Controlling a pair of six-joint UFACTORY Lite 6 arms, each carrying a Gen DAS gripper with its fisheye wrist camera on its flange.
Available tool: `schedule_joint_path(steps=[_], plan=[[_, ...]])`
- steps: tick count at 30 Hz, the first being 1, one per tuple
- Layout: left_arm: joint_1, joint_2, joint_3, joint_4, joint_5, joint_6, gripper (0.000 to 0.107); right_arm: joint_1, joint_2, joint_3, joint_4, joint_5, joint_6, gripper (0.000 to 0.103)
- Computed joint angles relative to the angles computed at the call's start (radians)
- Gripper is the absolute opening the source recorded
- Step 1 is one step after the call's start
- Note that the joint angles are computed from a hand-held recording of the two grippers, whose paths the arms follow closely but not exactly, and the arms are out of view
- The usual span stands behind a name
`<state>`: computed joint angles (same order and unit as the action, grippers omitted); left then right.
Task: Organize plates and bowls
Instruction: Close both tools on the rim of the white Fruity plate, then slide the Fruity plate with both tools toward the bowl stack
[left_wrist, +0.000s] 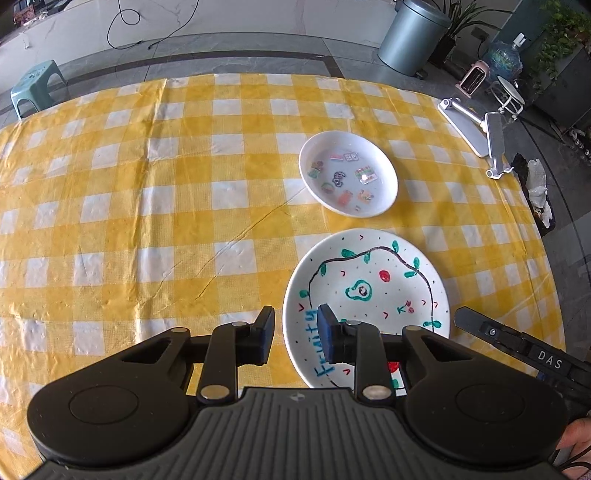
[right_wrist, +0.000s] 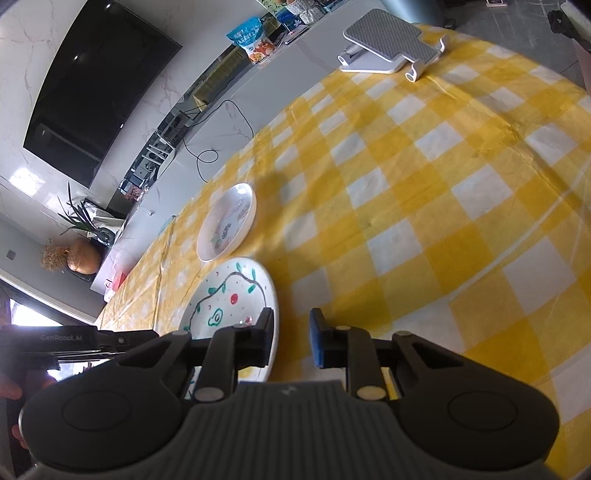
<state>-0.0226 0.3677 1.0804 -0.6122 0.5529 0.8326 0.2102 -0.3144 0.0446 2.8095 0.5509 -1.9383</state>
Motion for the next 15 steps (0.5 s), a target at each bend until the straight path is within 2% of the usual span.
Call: schedule_joint_path(steps=[5,9,15], plan=[[0.020,0.068,0.034,-0.047,0.027,0.036,0.031,0.056,0.014,0.029,0.064,-0.038,-0.059,0.021],[0.024,0.104,0.054,-0.043,0.024,0.031,0.031,0.040,0.031,0.034,0.028,-0.029,-0.034,0.021],[0.039,0.134,0.068,-0.100,0.037,0.080,0.024,0.043,0.076,0.055,0.039,-0.005,-0.065,0.021]])
